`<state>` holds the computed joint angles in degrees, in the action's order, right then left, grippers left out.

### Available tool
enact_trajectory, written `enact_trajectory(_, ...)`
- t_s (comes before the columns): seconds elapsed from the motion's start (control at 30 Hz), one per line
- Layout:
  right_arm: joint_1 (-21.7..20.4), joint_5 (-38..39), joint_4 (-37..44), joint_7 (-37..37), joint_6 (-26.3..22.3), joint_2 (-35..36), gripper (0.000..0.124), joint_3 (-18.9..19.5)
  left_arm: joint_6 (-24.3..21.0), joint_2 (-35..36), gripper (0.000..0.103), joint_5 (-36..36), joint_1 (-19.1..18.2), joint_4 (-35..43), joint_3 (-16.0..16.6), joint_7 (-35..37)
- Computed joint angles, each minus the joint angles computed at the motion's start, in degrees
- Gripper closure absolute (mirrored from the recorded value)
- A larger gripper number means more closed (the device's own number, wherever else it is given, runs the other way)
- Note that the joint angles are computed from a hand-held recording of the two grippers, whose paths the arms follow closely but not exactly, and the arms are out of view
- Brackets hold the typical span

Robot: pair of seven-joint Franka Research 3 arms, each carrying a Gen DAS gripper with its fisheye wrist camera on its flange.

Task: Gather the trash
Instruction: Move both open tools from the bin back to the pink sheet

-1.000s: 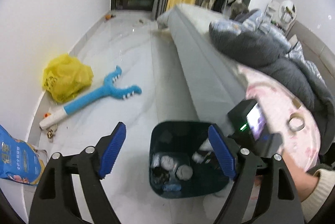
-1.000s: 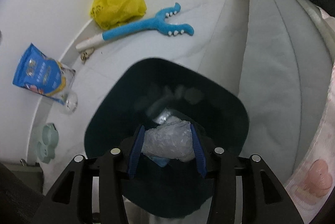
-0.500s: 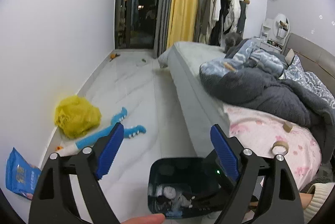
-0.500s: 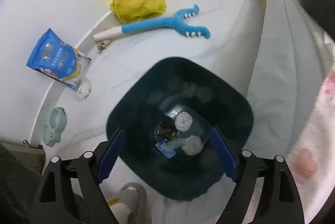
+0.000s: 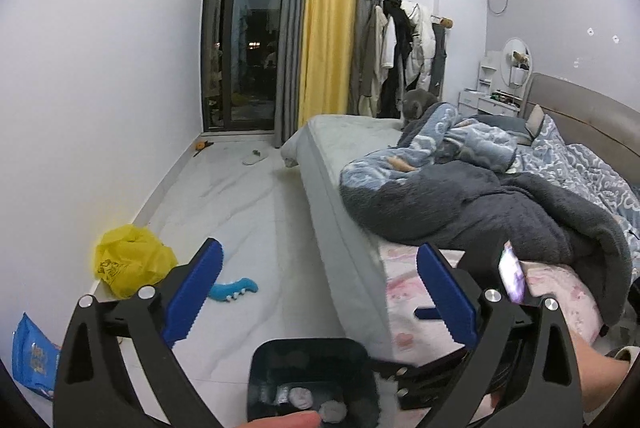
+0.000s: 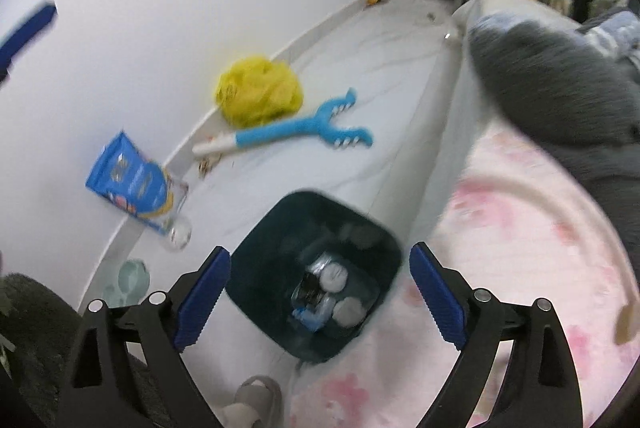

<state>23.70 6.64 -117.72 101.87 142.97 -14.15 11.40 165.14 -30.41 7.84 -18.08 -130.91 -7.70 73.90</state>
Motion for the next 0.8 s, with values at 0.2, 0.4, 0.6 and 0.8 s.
enact_trajectory(0.2,-3.3,-1.9,-5.7,0.6,4.5,-7.8,0.028,-0.9,1.7,2.5,0.004,0.9,-0.2,2.0,-2.4,-2.1)
enact_trajectory(0.4,-7.0,-1.1,-10.6,0.0,6.1,-13.5,0.028,-2.2,1.6,5.5,0.004,0.5,-2.7,3.8,-2.8,-1.8)
enact_trajectory(0.6,-10.9,-1.3,-14.4,-1.1,6.3,-18.4,0.028,-3.2,2.6,8.0,0.005,0.6,-4.9,4.8,-3.4,0.5)
enact_trajectory(0.8,-14.1,0.2,-18.7,-2.3,7.5,-22.6,0.028,-4.9,1.8,10.0,0.005,-2.5,-7.8,5.7,-2.7,3.7)
